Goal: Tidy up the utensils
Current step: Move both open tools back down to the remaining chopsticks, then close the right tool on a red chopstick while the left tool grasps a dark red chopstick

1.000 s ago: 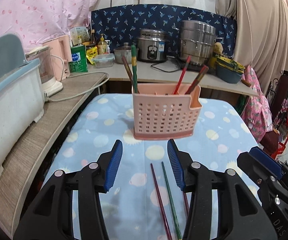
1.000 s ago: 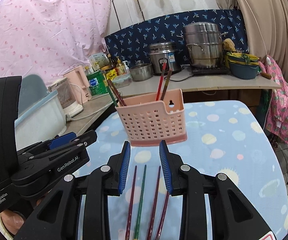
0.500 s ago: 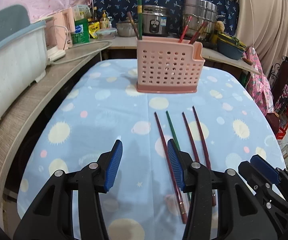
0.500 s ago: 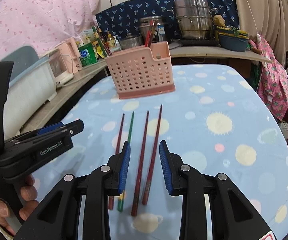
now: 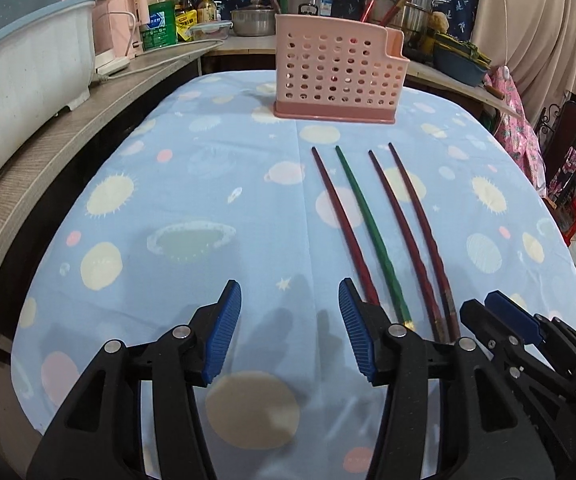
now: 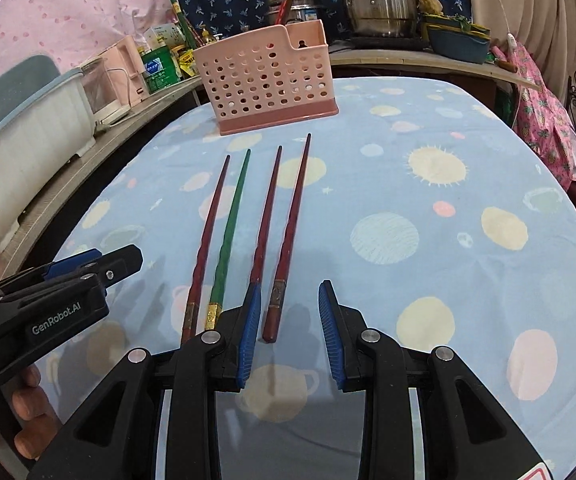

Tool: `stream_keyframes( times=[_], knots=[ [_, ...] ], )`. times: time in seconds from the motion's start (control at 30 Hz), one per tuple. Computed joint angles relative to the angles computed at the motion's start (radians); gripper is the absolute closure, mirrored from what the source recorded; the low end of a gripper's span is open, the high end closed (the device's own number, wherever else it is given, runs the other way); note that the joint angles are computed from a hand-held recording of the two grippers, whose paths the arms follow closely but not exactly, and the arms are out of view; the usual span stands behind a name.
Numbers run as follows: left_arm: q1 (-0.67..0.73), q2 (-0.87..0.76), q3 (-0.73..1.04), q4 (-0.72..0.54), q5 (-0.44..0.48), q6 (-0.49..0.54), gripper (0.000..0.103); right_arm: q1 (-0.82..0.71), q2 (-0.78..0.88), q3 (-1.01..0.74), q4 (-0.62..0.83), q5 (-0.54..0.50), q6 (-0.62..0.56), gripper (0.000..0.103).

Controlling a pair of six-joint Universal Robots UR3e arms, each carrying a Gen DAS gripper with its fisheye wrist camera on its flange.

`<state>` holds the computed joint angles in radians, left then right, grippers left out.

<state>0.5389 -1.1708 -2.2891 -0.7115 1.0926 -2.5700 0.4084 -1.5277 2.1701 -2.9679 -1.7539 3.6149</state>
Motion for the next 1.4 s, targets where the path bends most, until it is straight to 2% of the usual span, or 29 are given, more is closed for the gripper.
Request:
stream_keyframes(
  times=[0.17, 0.5, 0.63, 0.7, 1.0, 1.4],
  knots=[
    [0.008, 0.000, -0.020, -0.009, 0.003, 0.015, 0.054, -0.007, 0.026, -0.004, -0.006, 0.018, 0.006, 0.074],
    [0.000, 0.002, -0.034, -0.012, 0.000, 0.022, 0.050, 0.016, 0.066, -0.064, 0.050, -0.015, -0.005, 0.084],
    [-0.001, 0.013, -0.038, -0.029, -0.005, 0.032, 0.046, 0.038, 0.070, -0.064, 0.058, -0.054, 0.001, 0.095],
    [0.000, 0.021, -0.042, -0.037, -0.010, 0.035, 0.043, 0.042, 0.061, -0.039, 0.036, -0.061, 0.003, 0.095],
    [-0.028, 0.037, -0.051, -0.065, -0.018, 0.037, 0.040, 0.068, 0.003, 0.047, -0.003, -0.088, 0.028, 0.096],
    [-0.088, 0.004, -0.092, 0.047, 0.036, 0.003, 0.040, 0.077, 0.008, 0.062, -0.031, -0.097, 0.033, 0.096]
  ],
)
